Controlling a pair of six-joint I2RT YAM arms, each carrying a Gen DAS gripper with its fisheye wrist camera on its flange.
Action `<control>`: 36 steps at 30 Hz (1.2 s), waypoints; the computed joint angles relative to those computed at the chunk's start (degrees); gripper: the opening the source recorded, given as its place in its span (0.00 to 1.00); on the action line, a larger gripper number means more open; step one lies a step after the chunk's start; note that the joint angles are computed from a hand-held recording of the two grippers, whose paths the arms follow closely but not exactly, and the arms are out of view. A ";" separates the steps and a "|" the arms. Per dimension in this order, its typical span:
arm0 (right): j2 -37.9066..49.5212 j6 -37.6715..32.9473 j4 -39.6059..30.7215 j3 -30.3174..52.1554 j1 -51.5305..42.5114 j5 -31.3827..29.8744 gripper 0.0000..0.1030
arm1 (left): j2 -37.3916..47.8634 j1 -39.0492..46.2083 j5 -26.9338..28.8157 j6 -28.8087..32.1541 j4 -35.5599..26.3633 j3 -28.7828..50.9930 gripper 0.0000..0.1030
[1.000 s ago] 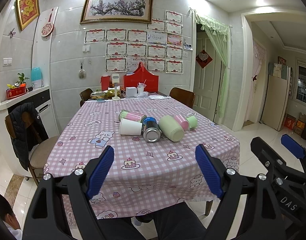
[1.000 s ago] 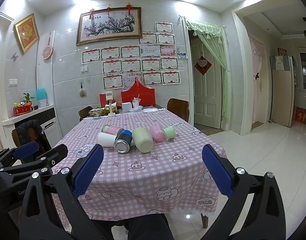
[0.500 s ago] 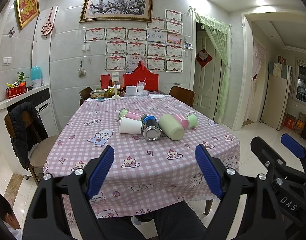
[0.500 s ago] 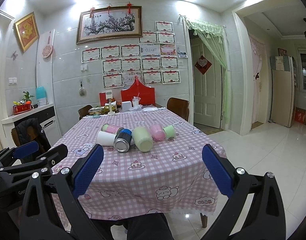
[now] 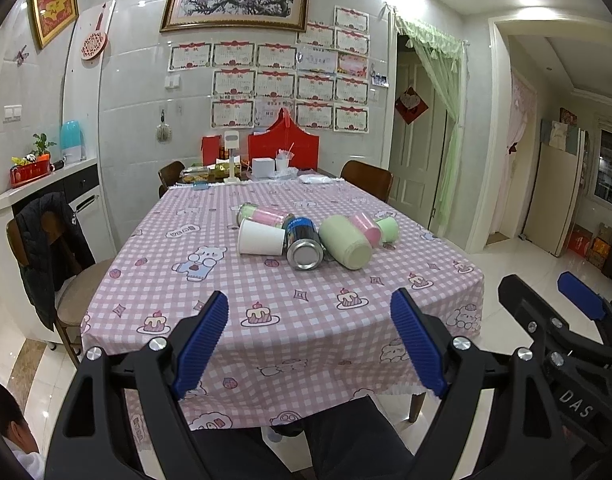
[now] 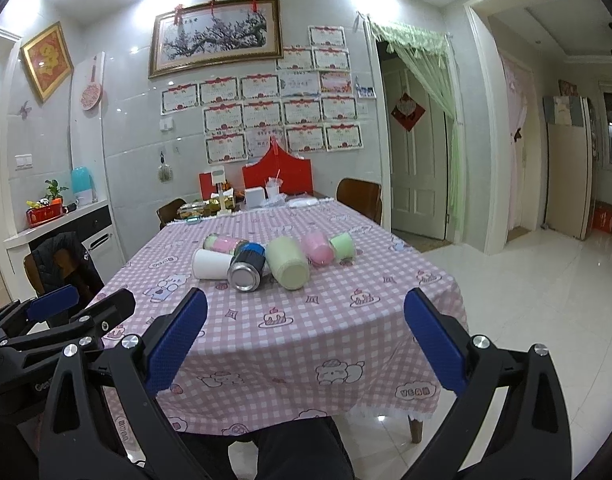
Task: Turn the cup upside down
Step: 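Move both grippers toward the translucent pink cup lying on its side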
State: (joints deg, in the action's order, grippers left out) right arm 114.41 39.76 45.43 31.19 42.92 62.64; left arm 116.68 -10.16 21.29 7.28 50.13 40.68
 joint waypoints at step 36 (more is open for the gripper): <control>10.19 -7.60 -3.54 13.64 -38.52 -39.00 0.93 | 37.58 -15.32 -8.98 -6.10 -48.80 70.29 0.80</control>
